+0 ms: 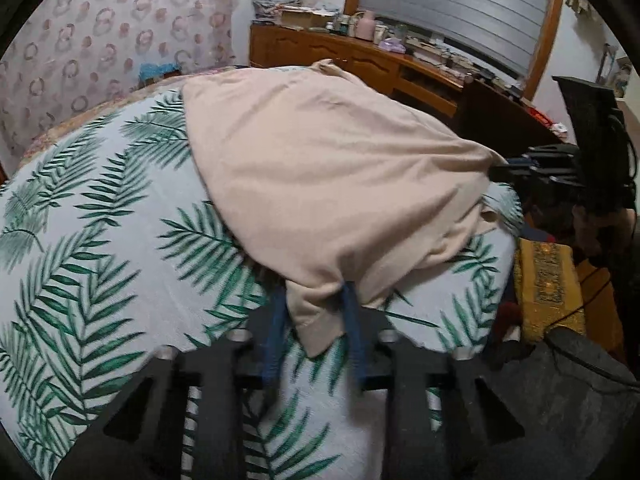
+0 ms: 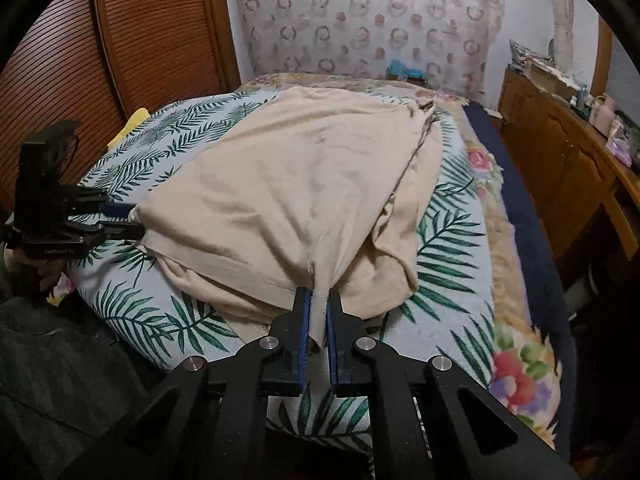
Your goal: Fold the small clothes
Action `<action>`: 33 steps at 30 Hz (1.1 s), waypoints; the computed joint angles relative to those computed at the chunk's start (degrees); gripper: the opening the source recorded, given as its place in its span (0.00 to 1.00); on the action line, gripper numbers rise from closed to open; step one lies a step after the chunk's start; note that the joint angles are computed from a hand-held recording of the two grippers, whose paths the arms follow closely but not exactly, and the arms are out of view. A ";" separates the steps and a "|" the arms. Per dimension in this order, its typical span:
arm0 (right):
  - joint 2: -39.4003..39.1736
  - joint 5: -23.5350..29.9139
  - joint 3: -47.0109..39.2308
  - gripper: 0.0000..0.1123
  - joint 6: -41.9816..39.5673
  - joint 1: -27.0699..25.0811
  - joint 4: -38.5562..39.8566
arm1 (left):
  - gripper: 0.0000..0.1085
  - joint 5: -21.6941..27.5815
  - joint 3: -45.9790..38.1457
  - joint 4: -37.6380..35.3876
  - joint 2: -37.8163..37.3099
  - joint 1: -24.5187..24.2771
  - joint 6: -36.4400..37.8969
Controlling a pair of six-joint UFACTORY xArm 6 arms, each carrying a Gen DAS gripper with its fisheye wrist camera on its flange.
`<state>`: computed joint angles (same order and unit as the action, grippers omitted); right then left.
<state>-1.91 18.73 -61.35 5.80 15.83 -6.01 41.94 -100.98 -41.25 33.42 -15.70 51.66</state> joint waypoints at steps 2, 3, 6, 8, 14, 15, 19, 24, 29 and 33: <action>-0.23 0.10 0.01 0.15 3.83 0.25 -4.15 | 0.04 -0.65 1.03 -1.50 -0.95 -0.22 2.25; -0.42 -0.13 0.02 0.19 5.52 0.27 -6.13 | 0.04 -1.39 2.32 -3.65 -2.15 -0.36 4.48; -0.69 -0.92 -0.01 0.40 9.40 0.49 -10.12 | 0.04 -0.90 3.30 -9.50 -4.51 0.02 8.51; -0.96 -2.22 0.51 0.46 9.09 0.96 -9.73 | 0.04 0.15 1.93 -12.98 -4.99 0.67 9.29; 1.67 -5.67 -0.27 0.57 4.39 3.94 -6.19 | 0.03 1.06 -7.62 -14.69 -0.67 1.02 6.84; 2.64 -5.52 -1.05 0.57 3.82 4.44 -5.61 | 0.03 1.51 -9.49 -14.61 0.40 1.07 6.22; 6.15 -5.48 -3.78 0.58 -1.46 6.27 -1.63 | 0.03 1.71 -16.96 -12.43 4.69 0.58 2.93; 9.35 -2.85 -6.60 0.58 1.18 6.43 -6.68 | 0.03 1.36 -22.21 -11.12 8.08 0.47 0.06; 10.55 -0.94 -7.73 0.58 8.48 5.40 -13.35 | 0.03 0.80 -22.88 -10.37 8.88 0.37 -0.30; 10.42 -1.27 -7.19 0.58 9.28 4.85 -14.28 | 0.03 0.74 -22.96 -10.60 9.06 0.64 -0.52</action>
